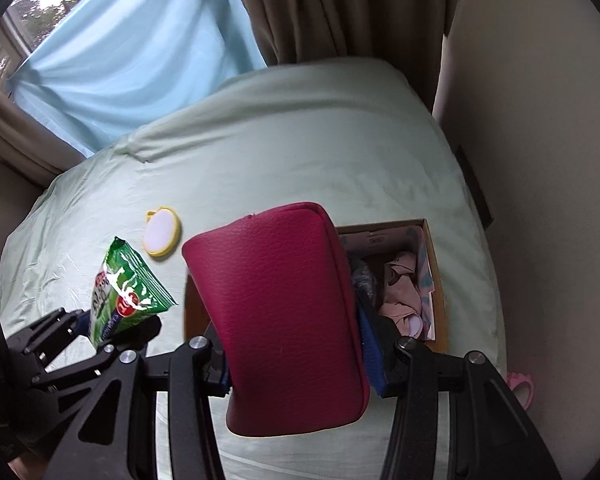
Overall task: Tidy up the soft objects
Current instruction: 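Carry the wipes pack and pink pouch over the box and open both tools, then withdraw both tools from the box toward the black sock and round sponge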
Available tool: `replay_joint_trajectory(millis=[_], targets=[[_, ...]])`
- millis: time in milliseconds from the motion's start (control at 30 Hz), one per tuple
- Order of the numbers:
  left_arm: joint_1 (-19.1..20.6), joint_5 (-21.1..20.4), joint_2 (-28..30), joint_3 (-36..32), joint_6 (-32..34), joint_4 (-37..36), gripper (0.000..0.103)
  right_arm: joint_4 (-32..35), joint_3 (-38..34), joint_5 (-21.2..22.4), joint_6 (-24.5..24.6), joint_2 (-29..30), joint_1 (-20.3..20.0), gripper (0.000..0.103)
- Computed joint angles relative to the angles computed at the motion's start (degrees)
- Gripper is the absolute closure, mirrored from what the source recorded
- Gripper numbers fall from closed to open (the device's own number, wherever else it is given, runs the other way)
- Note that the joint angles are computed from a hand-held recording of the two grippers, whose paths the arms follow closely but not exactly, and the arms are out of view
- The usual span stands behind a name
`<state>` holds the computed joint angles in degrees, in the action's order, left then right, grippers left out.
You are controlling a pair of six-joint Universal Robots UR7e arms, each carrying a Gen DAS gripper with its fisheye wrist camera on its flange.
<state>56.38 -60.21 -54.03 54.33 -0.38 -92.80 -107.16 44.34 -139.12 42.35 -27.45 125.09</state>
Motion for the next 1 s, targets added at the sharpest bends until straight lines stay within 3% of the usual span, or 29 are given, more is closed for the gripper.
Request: replay_joint_trajectory(millis=[333, 633, 667, 700, 733, 767, 800, 833, 1000], targets=[[2.0, 0.1, 8.7, -5.0, -1.4, 4.7, 0.064, -0.3, 1.2, 5.5, 1.4, -0.1, -6.1, 0.057], [3.5, 1.7, 10.6, -6.7, -1.0, 8.7, 0.064, 0.4, -0.2, 11.2, 2.2, 1.5, -8.4, 0.057], [3.6, 1.3, 10.6, -7.0, -0.8, 9.0, 0.058, 2.2, -1.3, 10.6, 3.5, 2.0, -8.4, 0.055], [3.7, 1.0, 10.7, -7.8, -0.5, 9.8, 0.033, 3.6, -2.4, 9.6, 4.2, 2.5, -8.3, 0.049], [3.7, 1.4, 10.4, -7.6, -0.2, 9.8, 0.015, 3.1, -2.1, 8.8, 4.2, 2.4, -8.1, 0.042], [3.5, 2.0, 9.7, -6.7, 0.4, 8.9, 0.001, 1.4, -1.0, 8.6, 4.0, 1.8, -8.0, 0.017], [3.5, 2.0, 8.9, -5.7, 1.1, 8.0, 0.001, -1.2, 0.8, 8.9, 3.7, 0.9, -8.0, 0.0], [3.6, 1.7, 8.8, -5.9, 1.2, 8.2, 0.0, -3.9, 2.6, 9.3, 3.2, 0.0, -7.9, 0.0], [3.3, 0.9, 7.0, -5.0, -0.2, 8.3, 0.0, -4.6, 4.4, 7.7, 4.2, -1.1, -6.7, 0.0]])
